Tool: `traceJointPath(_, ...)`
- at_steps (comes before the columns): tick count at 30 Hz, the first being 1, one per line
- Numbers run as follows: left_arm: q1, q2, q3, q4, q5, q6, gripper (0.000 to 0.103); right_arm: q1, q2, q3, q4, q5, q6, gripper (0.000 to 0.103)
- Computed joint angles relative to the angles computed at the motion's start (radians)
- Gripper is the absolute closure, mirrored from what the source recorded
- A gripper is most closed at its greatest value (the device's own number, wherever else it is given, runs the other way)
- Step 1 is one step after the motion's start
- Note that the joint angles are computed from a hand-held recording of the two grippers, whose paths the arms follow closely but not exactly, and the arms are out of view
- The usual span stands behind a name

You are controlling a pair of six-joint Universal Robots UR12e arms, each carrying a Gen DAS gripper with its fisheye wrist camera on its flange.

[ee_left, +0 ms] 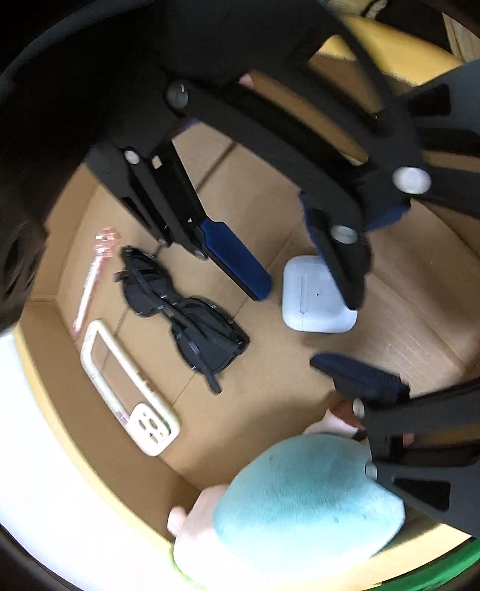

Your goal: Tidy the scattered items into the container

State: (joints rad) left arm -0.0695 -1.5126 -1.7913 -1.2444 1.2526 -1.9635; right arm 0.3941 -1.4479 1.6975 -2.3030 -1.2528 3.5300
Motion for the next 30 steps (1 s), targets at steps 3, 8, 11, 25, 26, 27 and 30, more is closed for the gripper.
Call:
traceJointPath(3, 0.028, 0.032, -0.018, 0.045, -0.040, -0.028, 0.026, 0.001, -0.038, 0.033, -0.043, -0.034, 0.041, 0.041)
traceJointPath(8, 0.110, 0.125, -0.086, 0.162, -0.192, -0.157, 0.014, 0.047, -0.137, 0.097, -0.122, -0.268, 0.098, 0.029)
traceJointPath(11, 0.159, 0.200, -0.171, 0.331, -0.277, -0.298, 0.007, 0.087, -0.206, 0.163, -0.207, -0.448, 0.163, 0.026)
traceJointPath(25, 0.126, 0.275, -0.441, 0.974, -0.142, -0.901, 0.000, 0.296, -0.197, 0.271, -0.323, -1.097, 0.347, 0.024)
traceJointPath(26, 0.123, 0.272, -0.447, 0.984, -0.137, -0.916, 0.000, 0.301, -0.188, 0.269, -0.324, -1.105, 0.339, 0.024)
traceJointPath(27, 0.123, 0.267, -0.452, 0.996, -0.140, -0.929, 0.000, 0.306, -0.177, 0.267, -0.332, -1.117, 0.328, 0.024)
traceJointPath(30, 0.120, 0.263, -0.464, 1.001, -0.145, -0.939, 0.000, 0.324, -0.164, 0.274, -0.358, -1.140, 0.305, 0.024)
